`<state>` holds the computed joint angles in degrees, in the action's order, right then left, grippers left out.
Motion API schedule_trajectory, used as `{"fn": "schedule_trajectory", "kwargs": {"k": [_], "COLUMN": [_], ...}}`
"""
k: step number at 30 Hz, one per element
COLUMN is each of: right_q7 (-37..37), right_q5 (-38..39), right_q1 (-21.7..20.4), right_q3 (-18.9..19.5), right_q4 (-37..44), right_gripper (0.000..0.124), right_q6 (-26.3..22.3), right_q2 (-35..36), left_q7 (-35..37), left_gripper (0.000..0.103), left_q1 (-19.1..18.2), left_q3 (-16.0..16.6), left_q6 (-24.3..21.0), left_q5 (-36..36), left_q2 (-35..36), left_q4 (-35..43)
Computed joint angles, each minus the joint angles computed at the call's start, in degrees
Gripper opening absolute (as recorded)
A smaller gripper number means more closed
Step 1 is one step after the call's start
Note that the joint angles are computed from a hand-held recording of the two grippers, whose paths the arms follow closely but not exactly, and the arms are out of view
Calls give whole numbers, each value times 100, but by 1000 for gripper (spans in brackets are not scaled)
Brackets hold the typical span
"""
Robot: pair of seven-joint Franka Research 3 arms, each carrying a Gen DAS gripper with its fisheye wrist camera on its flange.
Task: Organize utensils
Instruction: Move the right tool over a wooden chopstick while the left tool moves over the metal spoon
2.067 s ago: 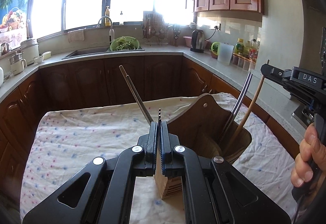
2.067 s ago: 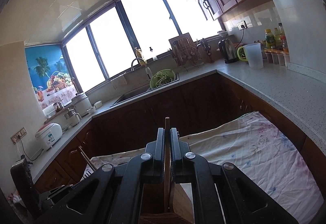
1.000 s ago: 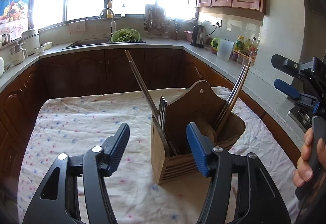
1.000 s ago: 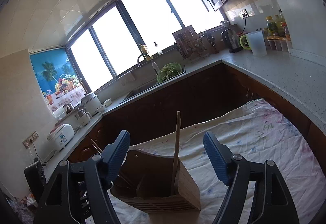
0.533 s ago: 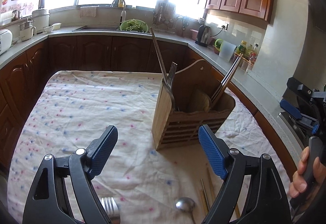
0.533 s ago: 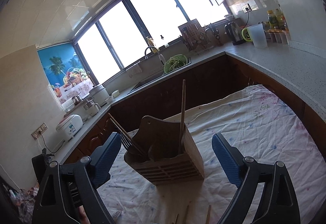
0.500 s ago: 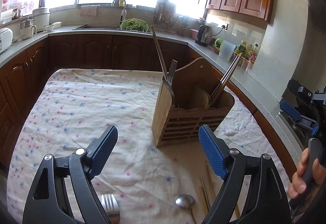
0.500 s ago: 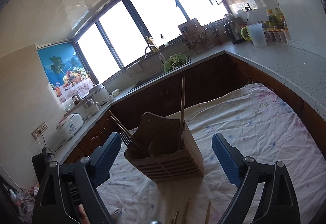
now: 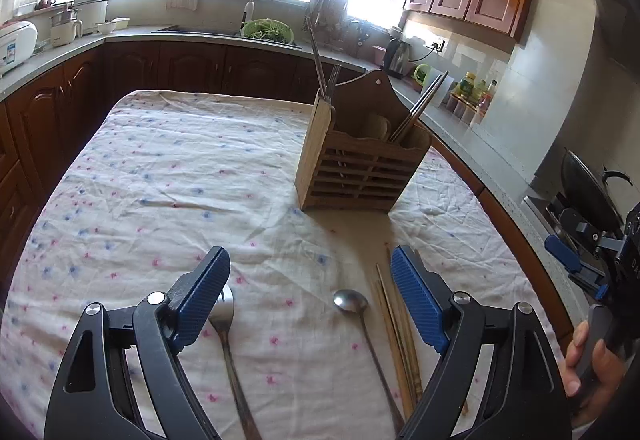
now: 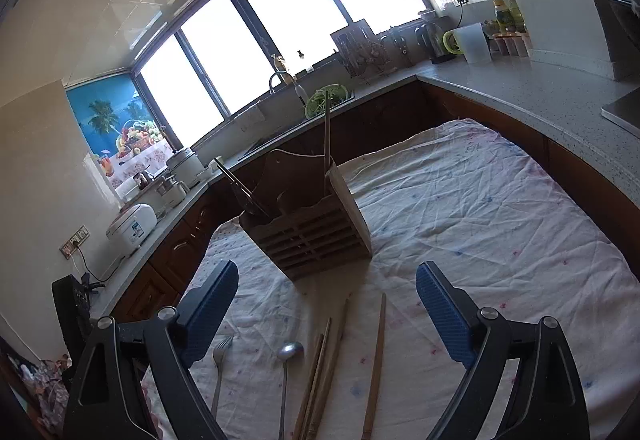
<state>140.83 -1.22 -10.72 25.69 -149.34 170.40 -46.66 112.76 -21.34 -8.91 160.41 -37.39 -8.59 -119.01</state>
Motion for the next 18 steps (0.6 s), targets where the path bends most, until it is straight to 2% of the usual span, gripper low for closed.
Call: {"fn": "schedule_trajectory", "kwargs": {"k": [5, 11, 18], "right_q7": [177, 387, 511], "right_q5": [-104, -412, -665], "right_q1": [40, 223, 541], "right_q3": [203, 396, 343], "right_q4": [-212, -336, -451], "right_gripper": [92, 92, 92], "right_q6": [-512, -1056, -1149], "right_q2": [-512, -791, -642], "left_q7": [106, -46, -208], "left_gripper": [85, 85, 85], "left_q1": [-111, -232, -310], "left_q3": [99, 186, 225], "left_q6": [-69, -127, -221], "left_q5": [-248, -214, -66], "left_q2": [-330, -546, -596], "left_q4": [-420, -787, -972]}}
